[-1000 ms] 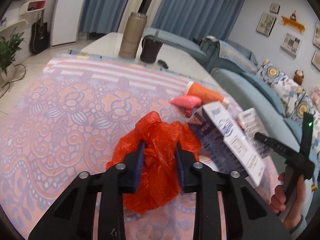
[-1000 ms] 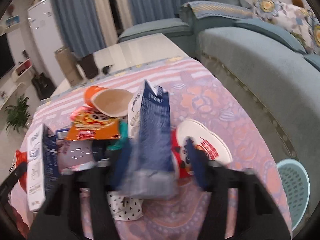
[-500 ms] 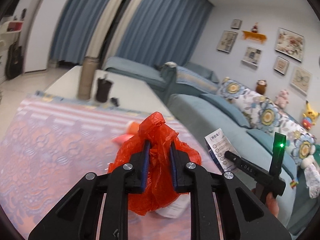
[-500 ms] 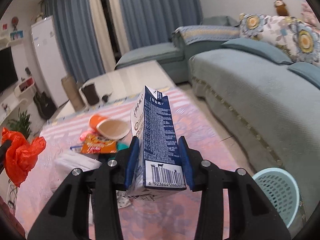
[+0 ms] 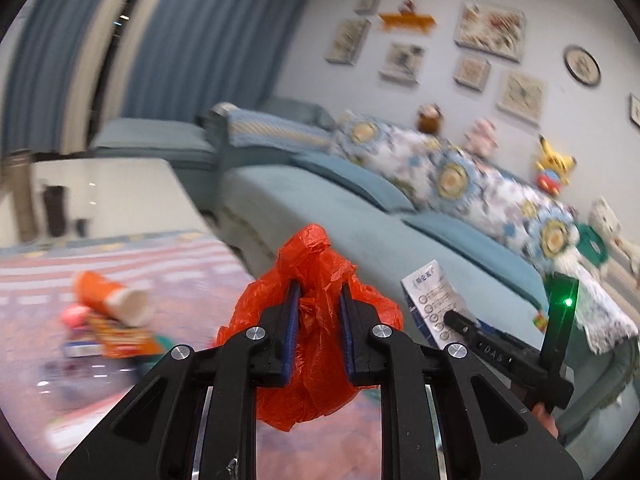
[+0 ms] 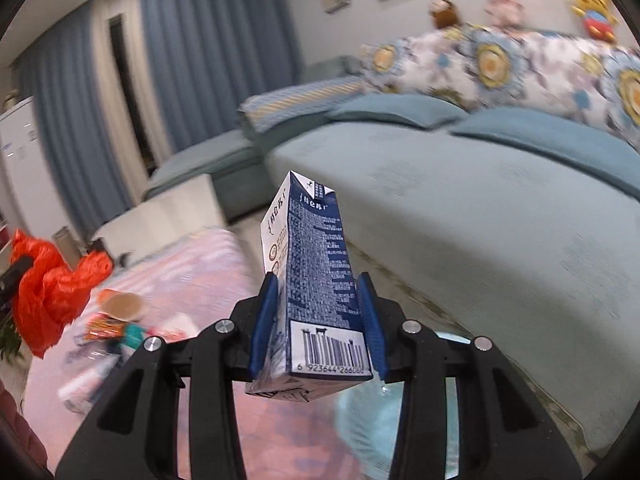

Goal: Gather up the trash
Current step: 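Carry the carton and bag to the blue basket and release both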

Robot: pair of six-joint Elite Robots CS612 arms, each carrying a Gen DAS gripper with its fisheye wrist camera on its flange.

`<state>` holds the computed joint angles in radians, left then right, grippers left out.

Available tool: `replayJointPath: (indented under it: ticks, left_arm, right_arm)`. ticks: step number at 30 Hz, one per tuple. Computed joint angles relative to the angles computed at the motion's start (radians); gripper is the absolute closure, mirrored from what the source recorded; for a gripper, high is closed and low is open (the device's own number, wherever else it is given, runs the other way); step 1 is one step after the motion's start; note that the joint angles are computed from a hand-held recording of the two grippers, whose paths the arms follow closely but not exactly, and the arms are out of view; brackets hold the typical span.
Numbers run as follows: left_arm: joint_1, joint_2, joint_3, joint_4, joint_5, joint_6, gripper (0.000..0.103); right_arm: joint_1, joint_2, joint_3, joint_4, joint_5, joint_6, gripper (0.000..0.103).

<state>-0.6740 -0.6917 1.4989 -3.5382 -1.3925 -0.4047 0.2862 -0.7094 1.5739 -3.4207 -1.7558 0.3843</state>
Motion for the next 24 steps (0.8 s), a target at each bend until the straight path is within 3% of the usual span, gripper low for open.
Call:
replayJointPath:
  ticks: [5, 11, 18, 21, 23, 24]
  left_arm:
    - [-0.013, 0.077, -0.148, 0.154, -0.099, 0.032, 0.087]
    - [-0.029, 0.161, -0.280, 0.330, -0.203, 0.041, 0.087]
    - [-0.045, 0.234, -0.384, 0.554, -0.299, 0.077, 0.086]
    - [-0.046, 0.247, -0.400, 0.592, -0.329, 0.091, 0.079]
    - [-0.048, 0.245, -0.396, 0.593, -0.324, 0.099, 0.058]
    - [-0.050, 0.243, -0.392, 0.585, -0.319, 0.098, 0.053]
  right_arm:
    - [-0.032, 0.006, 0.052, 0.052, -0.036, 0.038, 0.066]
    - [-0.061, 0.029, 0.087, 0.162, -0.032, 0.127, 0.066]
    - [-0.089, 0.060, 0.075, 0.354, 0.040, 0.234, 0.065]
    - [-0.096, 0.066, 0.068, 0.391, 0.065, 0.254, 0.065]
    - [-0.099, 0.068, 0.073, 0.388, 0.075, 0.264, 0.065]
    - [-0.100, 0.068, 0.073, 0.388, 0.080, 0.265, 0.065]
